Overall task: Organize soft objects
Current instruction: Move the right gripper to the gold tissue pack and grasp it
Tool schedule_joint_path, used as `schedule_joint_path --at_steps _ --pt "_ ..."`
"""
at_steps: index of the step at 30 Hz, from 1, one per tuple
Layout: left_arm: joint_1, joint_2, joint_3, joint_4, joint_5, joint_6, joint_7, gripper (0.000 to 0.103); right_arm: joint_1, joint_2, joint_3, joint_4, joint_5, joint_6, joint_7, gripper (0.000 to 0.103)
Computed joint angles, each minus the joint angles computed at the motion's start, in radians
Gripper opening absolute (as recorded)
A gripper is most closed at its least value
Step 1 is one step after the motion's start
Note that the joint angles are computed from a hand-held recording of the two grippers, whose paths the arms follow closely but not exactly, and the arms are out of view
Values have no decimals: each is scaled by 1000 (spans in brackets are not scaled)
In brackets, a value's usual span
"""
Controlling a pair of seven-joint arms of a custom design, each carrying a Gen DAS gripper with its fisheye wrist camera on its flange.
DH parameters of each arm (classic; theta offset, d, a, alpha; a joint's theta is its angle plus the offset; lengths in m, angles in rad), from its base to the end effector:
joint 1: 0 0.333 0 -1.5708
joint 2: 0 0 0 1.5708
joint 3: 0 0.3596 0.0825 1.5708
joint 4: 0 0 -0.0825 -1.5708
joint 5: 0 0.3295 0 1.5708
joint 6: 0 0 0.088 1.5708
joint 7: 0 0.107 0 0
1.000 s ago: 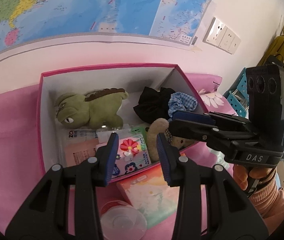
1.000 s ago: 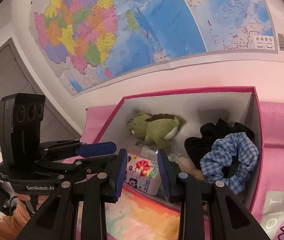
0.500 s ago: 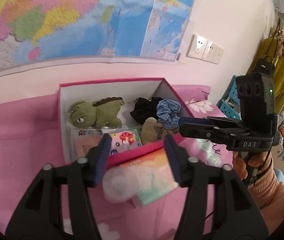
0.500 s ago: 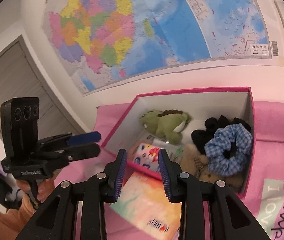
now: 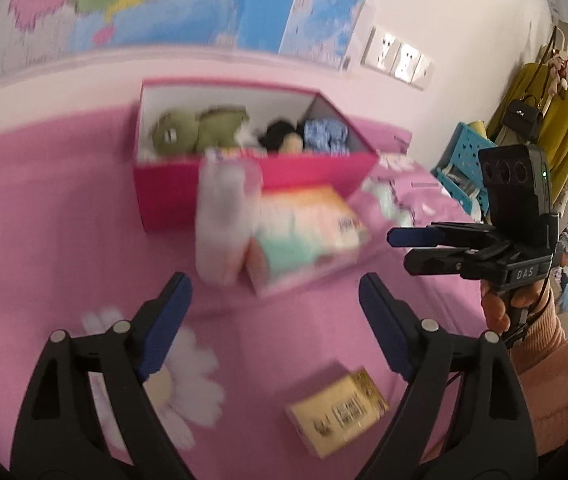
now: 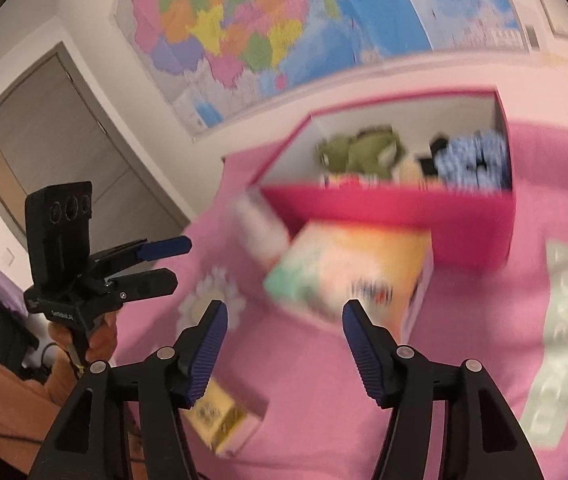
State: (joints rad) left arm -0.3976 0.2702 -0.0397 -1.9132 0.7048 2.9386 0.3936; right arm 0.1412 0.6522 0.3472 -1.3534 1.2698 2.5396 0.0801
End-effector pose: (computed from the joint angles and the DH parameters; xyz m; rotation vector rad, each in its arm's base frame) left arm 0.5461 -0.2985 0.5059 -1.9351 1.7385 -0.9946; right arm 0.6919 0.2664 0.4663 -1.8313 0.6331 -0.1053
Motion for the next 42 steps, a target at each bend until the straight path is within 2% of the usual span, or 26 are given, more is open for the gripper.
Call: schedule_joint_path --at_steps 6,8,11,14,18,19,25,27,31,33,42 --pt "-15 5 -14 -73 -51 53 -12 86 13 -1 -19 -80 -56 13 46 61" --pt "-20 6 -18 -97 -77 79 -10 86 7 -1 -16 -97 -70 -12 58 61" --pt "-37 2 -19 -135 -114 106 -1 86 12 -15 -11 -138 -80 -7 30 61" --pt "-26 -1 -54 -163 -185 128 54 86 22 -14 -17 -144 -107 -26 41 61" --pt "-17 0 -93 -163 -281 83 150 76 27 -8 -20 -150 -142 -49 58 53" --pt "-26 -1 -88 -165 -288 76 159 71 30 -5 -21 -150 -151 -53 62 52" --pt "0 3 -140 -176 -410 71 278 53 33 0 -15 -151 -168 -61 71 45" --pt "2 5 -148 -181 -443 77 304 51 37 6 -15 -146 -174 -58 83 42" --pt "-5 14 -146 -173 -488 81 337 50 42 16 -11 -139 -177 -39 97 33" --pt "-13 19 -137 -167 -500 85 342 50 36 14 -5 -144 -172 -33 93 33" --pt "28 58 -187 -134 -609 121 444 50 12 -4 2 -169 -115 -3 76 32"
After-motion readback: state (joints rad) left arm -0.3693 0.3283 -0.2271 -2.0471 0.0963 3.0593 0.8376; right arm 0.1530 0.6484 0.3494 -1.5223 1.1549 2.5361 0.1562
